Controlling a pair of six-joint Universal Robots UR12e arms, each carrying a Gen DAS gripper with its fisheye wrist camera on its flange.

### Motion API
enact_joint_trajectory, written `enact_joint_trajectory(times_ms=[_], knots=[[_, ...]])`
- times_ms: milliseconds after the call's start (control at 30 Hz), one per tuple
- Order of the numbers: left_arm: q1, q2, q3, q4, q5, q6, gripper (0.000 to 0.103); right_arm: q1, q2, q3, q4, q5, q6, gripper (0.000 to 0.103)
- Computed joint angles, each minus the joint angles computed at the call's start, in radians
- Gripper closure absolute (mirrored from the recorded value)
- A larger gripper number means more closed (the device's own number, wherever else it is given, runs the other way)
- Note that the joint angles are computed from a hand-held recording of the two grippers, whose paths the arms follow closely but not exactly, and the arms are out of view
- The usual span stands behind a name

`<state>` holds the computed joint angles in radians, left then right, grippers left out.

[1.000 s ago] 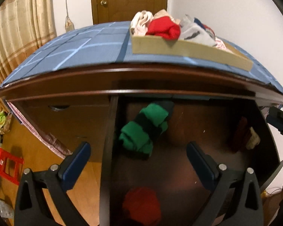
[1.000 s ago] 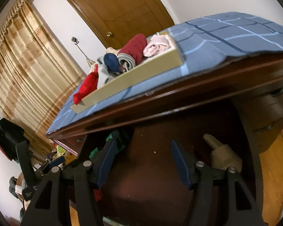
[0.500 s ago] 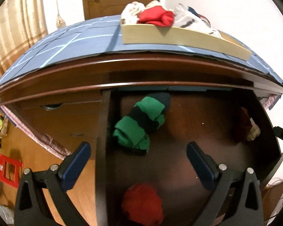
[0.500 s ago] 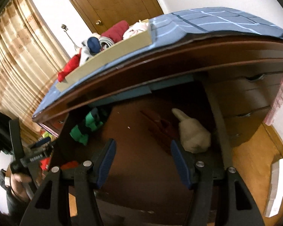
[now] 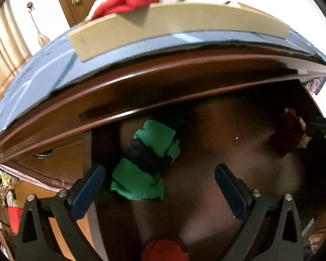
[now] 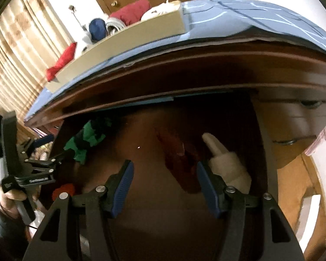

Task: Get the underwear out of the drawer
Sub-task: 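Open both tools and move them back down into the open drawer, then grasp the dark red sock with the right tool while the left tool grasps the green-black sock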

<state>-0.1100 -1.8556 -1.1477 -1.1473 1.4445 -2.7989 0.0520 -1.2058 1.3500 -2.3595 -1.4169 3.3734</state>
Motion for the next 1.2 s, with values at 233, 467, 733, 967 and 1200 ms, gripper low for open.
enact_joint_trajectory(times_ms=[233, 467, 733, 967, 1200], knots=[[-0.027, -0.049, 0.063, -0.066, 0.086, 0.085, 0.001, 0.012, 0.087, -0.145, 0.252, -0.037, -0.079, 0.04], [-0.061, -0.096, 0.112, -0.096, 0.193, 0.213, 0.001, 0.011, 0.13, -0.217, 0.369, -0.081, -0.099, 0.041], [-0.053, -0.136, 0.128, -0.133, 0.131, 0.237, 0.006, -0.014, 0.152, -0.251, 0.496, 0.022, -0.108, 0.055], [-0.04, -0.152, 0.104, -0.118, 0.088, 0.25, 0.03, -0.026, 0.126, -0.2, 0.467, 0.089, -0.108, 0.059], [0.026, -0.133, 0.075, -0.205, -0.158, 0.33, 0.063, -0.038, 0.072, -0.113, 0.385, 0.178, -0.1, 0.06]])
